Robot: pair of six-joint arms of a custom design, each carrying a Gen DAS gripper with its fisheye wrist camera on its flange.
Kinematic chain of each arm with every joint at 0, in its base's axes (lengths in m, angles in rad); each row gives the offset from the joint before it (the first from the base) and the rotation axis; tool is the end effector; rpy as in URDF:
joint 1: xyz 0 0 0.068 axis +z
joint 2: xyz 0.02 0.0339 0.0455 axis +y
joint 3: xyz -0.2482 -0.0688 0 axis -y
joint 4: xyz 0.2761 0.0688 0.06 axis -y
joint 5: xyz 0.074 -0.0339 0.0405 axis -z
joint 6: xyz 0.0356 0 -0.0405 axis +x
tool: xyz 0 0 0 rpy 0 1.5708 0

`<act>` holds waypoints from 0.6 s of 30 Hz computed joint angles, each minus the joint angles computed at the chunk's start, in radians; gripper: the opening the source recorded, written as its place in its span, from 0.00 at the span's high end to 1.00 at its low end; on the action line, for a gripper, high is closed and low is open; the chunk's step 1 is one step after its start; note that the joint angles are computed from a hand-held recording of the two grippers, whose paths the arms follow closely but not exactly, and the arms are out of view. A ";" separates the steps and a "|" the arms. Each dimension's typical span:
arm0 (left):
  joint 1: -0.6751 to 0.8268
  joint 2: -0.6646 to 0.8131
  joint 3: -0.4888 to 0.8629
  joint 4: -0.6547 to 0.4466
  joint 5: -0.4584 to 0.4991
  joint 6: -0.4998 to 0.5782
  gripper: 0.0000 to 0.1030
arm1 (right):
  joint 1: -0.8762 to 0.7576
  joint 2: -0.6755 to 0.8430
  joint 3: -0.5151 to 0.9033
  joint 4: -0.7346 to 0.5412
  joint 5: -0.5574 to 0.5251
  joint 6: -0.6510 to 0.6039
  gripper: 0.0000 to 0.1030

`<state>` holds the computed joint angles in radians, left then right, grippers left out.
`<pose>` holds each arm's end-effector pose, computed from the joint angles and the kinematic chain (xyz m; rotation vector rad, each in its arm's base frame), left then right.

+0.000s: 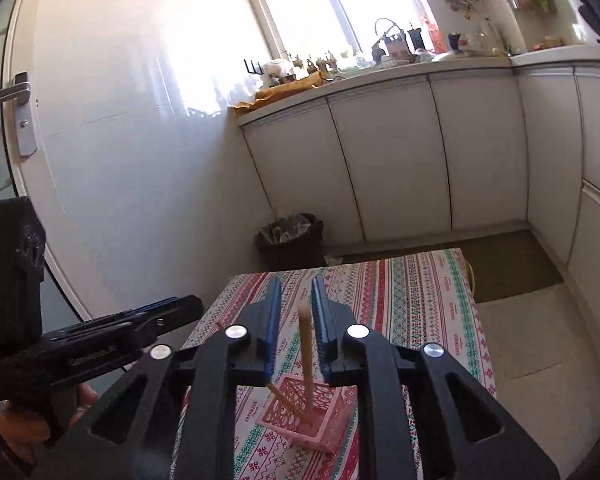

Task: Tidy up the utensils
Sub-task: 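Lower both chopsticks into the pink basket and open both tools, then withdraw both tools up from the pink basket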

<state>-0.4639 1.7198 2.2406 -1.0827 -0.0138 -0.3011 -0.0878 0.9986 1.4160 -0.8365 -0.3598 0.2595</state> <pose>0.3215 -0.1603 0.4900 0.1677 2.1574 -0.4320 0.2120 -0.0061 0.4453 0.1117 1.9883 0.4684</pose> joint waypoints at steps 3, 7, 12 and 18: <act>0.020 -0.094 -0.100 0.052 0.004 -0.019 0.50 | -0.042 -0.031 0.008 -0.037 -0.012 -0.012 0.62; 0.014 -0.144 -0.102 0.021 -0.003 -0.026 0.42 | -0.078 -0.069 0.039 -0.115 -0.002 -0.033 0.59; -0.018 -0.217 -0.155 0.003 -0.036 -0.031 0.31 | -0.107 -0.125 0.085 -0.216 0.036 -0.052 0.43; -0.068 -0.295 -0.214 -0.016 -0.074 -0.068 0.16 | -0.115 -0.206 0.141 -0.342 0.080 -0.078 0.26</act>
<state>-0.5317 1.4252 2.0266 -1.0990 -0.0874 -0.3687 -0.2024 0.7929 1.5572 -1.1787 -0.2803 0.1818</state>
